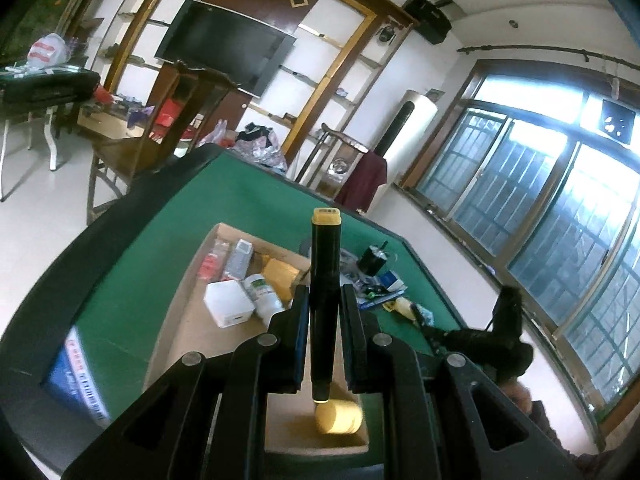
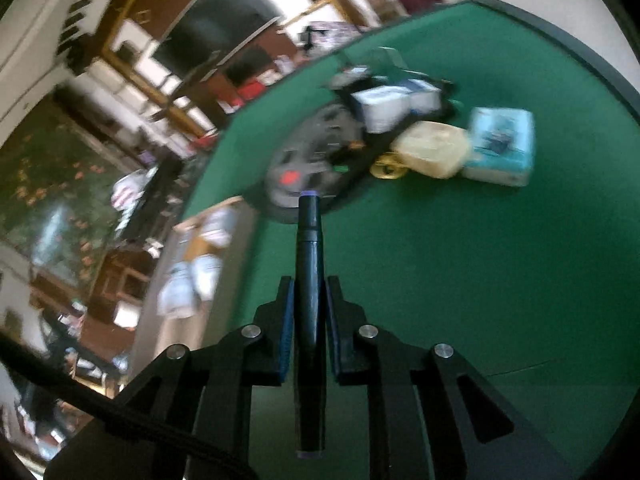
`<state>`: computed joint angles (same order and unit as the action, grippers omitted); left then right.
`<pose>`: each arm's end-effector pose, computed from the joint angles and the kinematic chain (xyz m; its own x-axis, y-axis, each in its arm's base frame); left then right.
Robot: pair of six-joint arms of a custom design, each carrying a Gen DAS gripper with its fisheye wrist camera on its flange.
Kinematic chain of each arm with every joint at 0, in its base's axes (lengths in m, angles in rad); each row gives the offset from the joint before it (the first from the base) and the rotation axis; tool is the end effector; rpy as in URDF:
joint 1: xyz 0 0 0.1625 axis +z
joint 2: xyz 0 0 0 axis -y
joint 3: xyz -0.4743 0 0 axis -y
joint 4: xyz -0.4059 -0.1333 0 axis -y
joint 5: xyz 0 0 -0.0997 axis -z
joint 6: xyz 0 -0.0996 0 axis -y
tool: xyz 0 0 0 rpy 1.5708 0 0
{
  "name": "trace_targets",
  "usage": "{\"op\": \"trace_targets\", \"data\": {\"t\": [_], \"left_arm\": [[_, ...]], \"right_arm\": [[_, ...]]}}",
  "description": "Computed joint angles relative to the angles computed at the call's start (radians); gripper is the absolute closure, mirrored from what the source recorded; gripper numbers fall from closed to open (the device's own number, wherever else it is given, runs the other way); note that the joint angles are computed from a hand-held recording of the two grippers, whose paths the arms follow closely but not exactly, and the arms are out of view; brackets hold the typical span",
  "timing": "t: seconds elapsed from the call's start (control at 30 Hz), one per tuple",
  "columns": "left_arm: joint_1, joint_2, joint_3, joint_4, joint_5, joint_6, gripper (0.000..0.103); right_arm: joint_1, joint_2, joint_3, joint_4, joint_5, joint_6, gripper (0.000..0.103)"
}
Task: Organize objects
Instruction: 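Carry both markers into the cardboard box and open both tools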
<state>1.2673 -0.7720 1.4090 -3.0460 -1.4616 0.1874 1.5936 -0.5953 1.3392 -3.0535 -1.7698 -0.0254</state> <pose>-0.1034 -0.8127 0.2598 -0.9186 0.3348 -0.2101 0.3776 0.5861 -0.7169 0.1325 -0.8280 0.1486 -0.9823 0.0919 0.1632 -0.0418 0.7417 -0.6695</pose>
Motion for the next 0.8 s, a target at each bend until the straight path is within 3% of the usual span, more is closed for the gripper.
{"op": "trace_targets", "data": {"t": [0.2,0.37,0.53,0.67,0.8], "left_arm": [[-0.002,0.015,-0.07,0.163,0.132,0.022,0.091],[0.014,0.076,-0.212,0.362,0.192,-0.003,0.091],[0.036,0.157,-0.387,0.534,0.199,-0.036,0.09],[0.041,0.249,-0.557,0.676,0.26,-0.068,0.091],[0.038,0.309,-0.649,0.756,0.312,-0.076,0.091]], "right_arm": [[0.043,0.066,-0.108,0.145,0.088,-0.042,0.091],[0.074,0.165,-0.248,0.278,0.092,-0.068,0.091],[0.092,0.282,-0.43,0.412,0.048,-0.066,0.091],[0.098,0.375,-0.585,0.502,-0.01,-0.054,0.091],[0.108,0.427,-0.673,0.539,-0.066,-0.07,0.091]]}}
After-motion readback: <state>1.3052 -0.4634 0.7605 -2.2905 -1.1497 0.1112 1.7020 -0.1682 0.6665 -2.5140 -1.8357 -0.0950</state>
